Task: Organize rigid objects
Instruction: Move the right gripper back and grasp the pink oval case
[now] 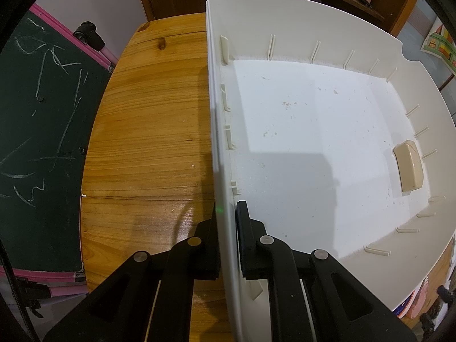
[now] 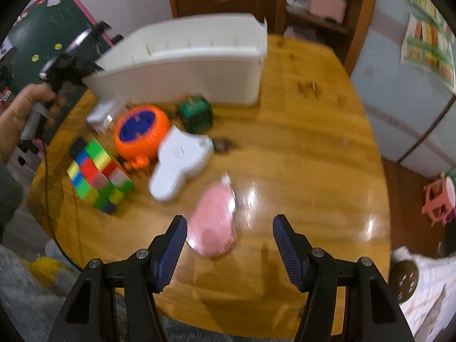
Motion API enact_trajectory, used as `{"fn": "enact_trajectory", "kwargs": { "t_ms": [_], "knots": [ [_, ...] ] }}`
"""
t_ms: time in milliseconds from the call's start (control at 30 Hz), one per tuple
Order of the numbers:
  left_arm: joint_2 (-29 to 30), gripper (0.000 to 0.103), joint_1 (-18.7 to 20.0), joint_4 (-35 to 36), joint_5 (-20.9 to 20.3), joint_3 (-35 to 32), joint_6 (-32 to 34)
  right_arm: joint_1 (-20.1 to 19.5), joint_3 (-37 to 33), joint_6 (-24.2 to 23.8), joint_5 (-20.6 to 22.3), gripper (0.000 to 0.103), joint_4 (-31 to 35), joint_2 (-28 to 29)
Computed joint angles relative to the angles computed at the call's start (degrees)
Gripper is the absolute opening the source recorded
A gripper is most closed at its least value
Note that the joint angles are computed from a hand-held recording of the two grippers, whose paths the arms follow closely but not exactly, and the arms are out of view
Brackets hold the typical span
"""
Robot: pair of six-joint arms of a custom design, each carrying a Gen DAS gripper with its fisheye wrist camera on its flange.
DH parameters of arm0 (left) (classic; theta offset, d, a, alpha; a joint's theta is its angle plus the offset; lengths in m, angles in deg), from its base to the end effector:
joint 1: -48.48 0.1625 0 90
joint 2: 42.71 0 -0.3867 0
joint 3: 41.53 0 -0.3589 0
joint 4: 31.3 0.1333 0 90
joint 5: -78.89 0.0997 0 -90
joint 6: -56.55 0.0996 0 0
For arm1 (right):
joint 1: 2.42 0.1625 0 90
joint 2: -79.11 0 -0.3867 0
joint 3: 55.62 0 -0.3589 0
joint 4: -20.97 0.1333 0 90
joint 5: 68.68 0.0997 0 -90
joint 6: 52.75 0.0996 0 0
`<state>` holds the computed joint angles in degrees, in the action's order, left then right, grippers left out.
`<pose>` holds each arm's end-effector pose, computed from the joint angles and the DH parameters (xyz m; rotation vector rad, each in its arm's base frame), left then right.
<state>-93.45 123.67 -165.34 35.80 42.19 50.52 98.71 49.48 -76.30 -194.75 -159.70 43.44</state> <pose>0.0313 -0.6875 0.2189 0.0811 2.3393 -0.4062 0.1818 -0.5374 0.0131 0.5885 -2.3877 0.3711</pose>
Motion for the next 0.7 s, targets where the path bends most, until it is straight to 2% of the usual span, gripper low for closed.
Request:
{"fn": "enact_trajectory", "kwargs": {
  "t_ms": [167,367,533,700],
  "knots": [
    [-0.01,0.011,0.00,-0.08,0.01,0.05,0.06,-1.66,-0.74,2.67,1.28,0.063,2.68,0.36],
    [-0.06,0.012,0.02,-0.03,0.09,0.06,0.08,-1.63,-1.89,0.69,2.77,0.063,3.71,1.76],
    [-0.11,0.012,0.06,-0.10,0.08,0.09,0.20,-1.16,-3.03,-1.09,0.99,0.064,4.99,3.48],
    [-0.09,0.012,0.03,-0.11,0.09,0.12,0.18,-0.60,-4.39,-3.95,-1.34,0.064,2.39,5.78]
  ]
}}
